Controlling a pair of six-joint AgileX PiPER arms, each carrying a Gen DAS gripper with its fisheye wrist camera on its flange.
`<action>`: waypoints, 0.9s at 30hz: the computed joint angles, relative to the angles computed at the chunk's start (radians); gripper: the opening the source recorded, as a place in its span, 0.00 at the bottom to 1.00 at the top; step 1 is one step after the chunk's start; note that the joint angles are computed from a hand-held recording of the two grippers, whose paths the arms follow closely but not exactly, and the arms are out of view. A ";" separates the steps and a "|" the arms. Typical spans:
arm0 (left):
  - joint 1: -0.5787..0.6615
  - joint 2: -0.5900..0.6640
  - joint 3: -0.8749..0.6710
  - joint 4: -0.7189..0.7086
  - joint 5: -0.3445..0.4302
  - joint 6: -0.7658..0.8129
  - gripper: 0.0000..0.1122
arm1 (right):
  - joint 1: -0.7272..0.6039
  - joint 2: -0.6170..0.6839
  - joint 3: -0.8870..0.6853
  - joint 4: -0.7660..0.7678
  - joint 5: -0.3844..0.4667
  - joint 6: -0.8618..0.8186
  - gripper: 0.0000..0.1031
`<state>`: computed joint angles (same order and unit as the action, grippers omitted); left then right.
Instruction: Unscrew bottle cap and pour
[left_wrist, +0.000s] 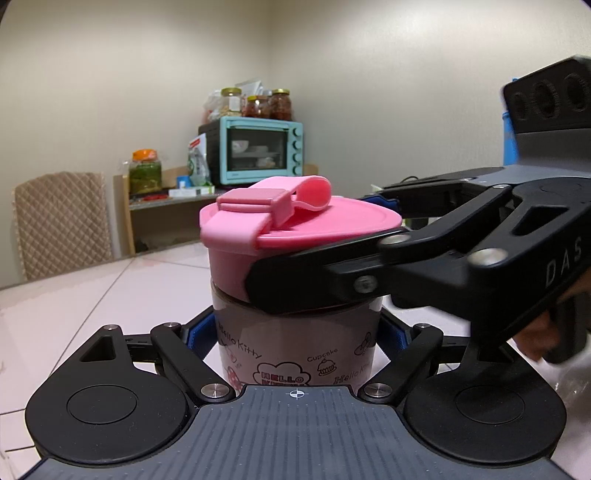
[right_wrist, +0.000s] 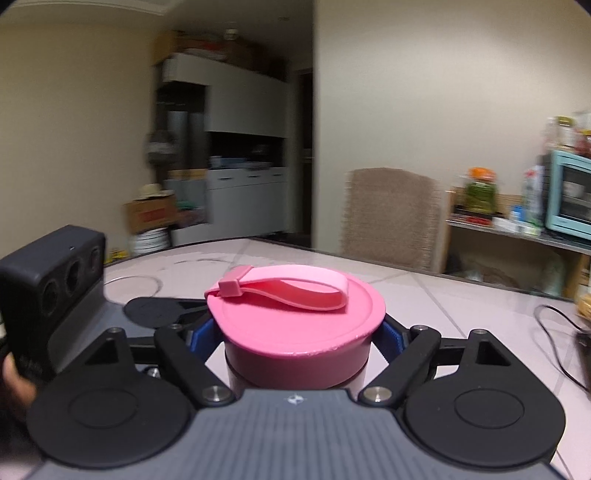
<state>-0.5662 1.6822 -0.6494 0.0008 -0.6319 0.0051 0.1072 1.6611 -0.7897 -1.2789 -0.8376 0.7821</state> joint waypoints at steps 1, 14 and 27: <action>0.000 0.001 -0.001 0.001 0.000 0.000 0.80 | -0.034 0.027 -0.042 -0.084 -0.050 0.043 0.82; 0.009 0.005 -0.002 0.016 -0.004 -0.012 0.80 | -0.084 0.086 -0.206 -0.315 -0.164 0.184 0.84; 0.009 0.006 0.000 0.016 -0.007 -0.011 0.80 | 0.010 -0.169 0.107 0.010 0.080 0.025 0.94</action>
